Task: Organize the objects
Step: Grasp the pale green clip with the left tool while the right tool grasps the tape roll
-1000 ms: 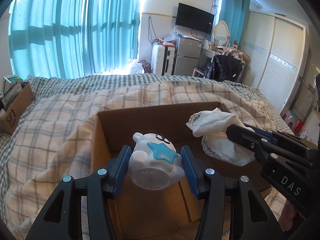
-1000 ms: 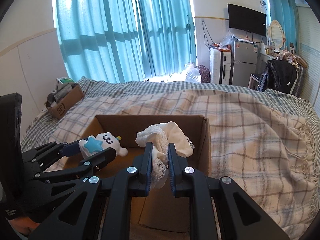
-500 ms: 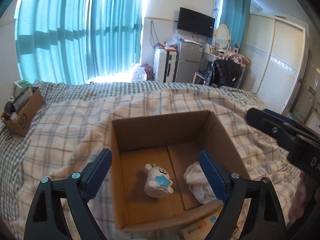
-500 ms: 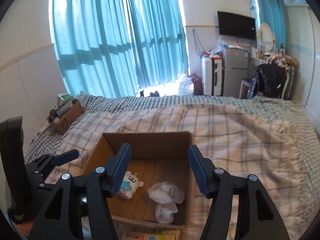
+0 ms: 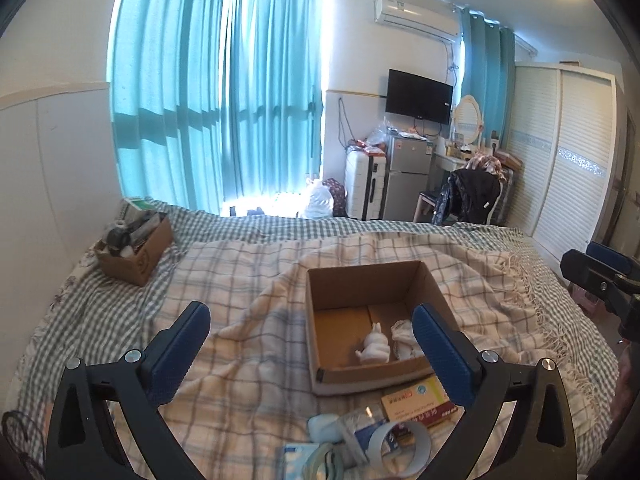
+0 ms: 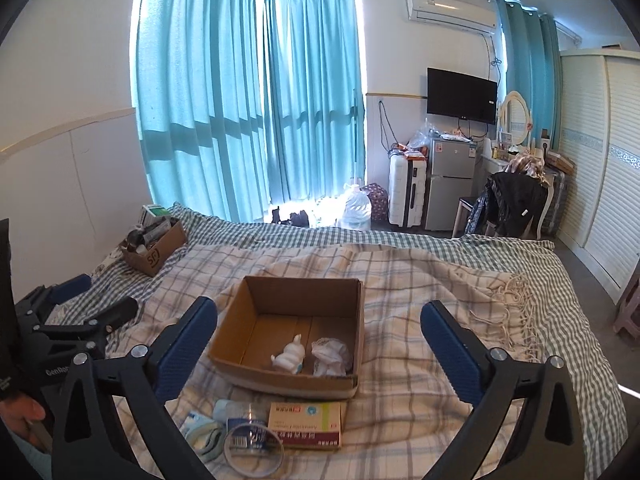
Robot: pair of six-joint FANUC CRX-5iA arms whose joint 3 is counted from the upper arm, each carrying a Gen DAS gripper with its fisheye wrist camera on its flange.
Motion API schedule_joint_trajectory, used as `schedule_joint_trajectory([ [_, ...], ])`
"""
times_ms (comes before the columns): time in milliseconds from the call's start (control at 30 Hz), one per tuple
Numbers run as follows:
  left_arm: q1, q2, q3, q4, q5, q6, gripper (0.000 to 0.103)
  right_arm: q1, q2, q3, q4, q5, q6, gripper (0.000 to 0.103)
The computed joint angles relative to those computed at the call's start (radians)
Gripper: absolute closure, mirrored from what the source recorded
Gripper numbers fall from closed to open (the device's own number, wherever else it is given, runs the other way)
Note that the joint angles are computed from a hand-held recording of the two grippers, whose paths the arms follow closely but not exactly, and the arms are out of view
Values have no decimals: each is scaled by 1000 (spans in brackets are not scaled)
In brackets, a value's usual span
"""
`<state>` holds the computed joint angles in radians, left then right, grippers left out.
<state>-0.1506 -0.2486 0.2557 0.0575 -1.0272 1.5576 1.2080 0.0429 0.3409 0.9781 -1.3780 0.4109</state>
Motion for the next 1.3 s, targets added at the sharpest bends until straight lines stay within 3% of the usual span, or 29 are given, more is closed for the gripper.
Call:
schedule_joint_trajectory([
  [267,44,-143,-205,-6,0,65,0,110,-66,-179,5,-35,-111,0],
  [467,8,-181,-356,-77,-1,141,0,112,-94,-345,-73,45,-231,0],
  [567,3,-200,-440,-64,18,120,0,102,-92,-391,-134,95,-236,0],
  [667,-35,-194,-472,-114,9,152,0,88,-68,-395,-188,134,-207,0],
  [933,-33,-167,-505,-30,-6,38,0,43,-20,-362,-304,204,-132,0],
  [1000,-23,-148,-506,0,-21,15,4,34,-9,-353,-314,210,-124,0],
  [1100,10,-141,-532,80,-20,-22,20,19,3,-333,-346,214,-112,1],
  [1233,8,-127,-528,87,-44,-28,40,9,12,-313,-395,211,-85,24],
  [1300,17,-124,-532,117,-61,-55,46,10,9,-314,-402,217,-80,26],
])
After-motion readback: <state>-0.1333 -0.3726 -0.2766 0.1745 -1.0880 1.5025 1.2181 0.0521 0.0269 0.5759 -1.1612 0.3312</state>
